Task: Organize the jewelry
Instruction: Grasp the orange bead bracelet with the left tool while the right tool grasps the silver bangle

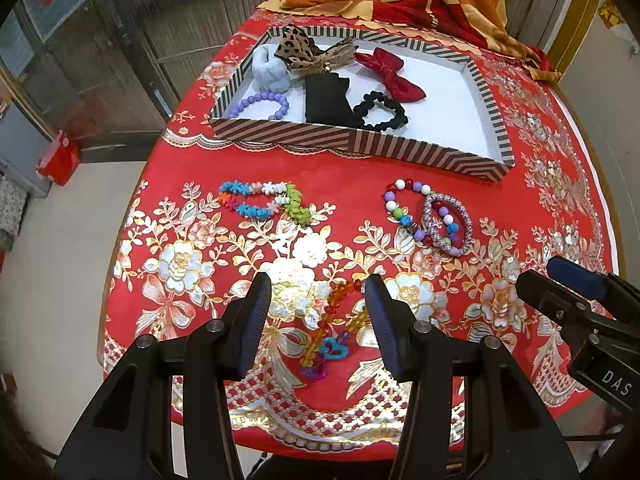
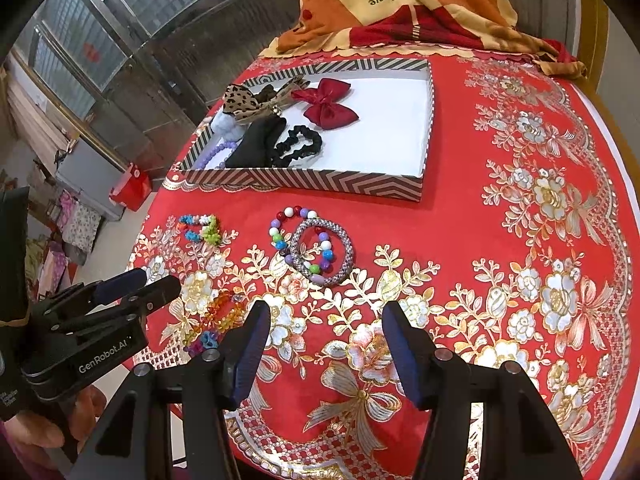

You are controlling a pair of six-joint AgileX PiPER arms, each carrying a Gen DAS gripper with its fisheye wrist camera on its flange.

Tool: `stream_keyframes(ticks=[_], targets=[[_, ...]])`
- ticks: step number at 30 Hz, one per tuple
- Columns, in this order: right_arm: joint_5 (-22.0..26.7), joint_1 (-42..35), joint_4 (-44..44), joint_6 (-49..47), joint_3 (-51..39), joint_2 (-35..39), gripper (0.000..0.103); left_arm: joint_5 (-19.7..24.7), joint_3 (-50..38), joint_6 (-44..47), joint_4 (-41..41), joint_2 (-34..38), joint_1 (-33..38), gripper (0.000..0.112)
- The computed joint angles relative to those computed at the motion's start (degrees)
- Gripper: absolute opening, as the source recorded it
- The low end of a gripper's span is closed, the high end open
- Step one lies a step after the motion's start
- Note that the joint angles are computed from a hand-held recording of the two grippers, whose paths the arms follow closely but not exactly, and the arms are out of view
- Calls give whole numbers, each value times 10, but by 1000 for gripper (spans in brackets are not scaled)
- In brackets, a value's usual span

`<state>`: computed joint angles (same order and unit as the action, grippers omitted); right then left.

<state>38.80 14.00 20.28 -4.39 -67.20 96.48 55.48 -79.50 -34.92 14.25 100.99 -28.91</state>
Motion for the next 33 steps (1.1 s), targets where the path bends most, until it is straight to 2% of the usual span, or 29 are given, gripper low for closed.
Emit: stream_keyframes(ticks=[5, 10, 14, 19, 26, 29, 33], targets=[[0, 1, -4, 1, -3, 10, 56, -9, 10, 21, -35, -8, 21, 48], [1, -3, -10, 3, -3, 25, 56, -26, 40, 97, -141, -21, 82, 48], [0, -10, -2, -7, -3, 33, 56, -31, 68, 114, -154, -34, 101, 48], [4, -15, -2, -11, -17, 54, 56, -33, 102, 195, -215, -43, 118, 48], [-11, -11, -10, -22, -53, 88, 56, -42, 99, 200, -202, -17, 96, 49], [-21, -4, -38, -16, -82, 109, 56, -41, 87, 174, -167, 2, 83, 49], [-16, 11, -91, 0, -130, 148, 45, -39, 71, 149, -136, 27, 73, 49]])
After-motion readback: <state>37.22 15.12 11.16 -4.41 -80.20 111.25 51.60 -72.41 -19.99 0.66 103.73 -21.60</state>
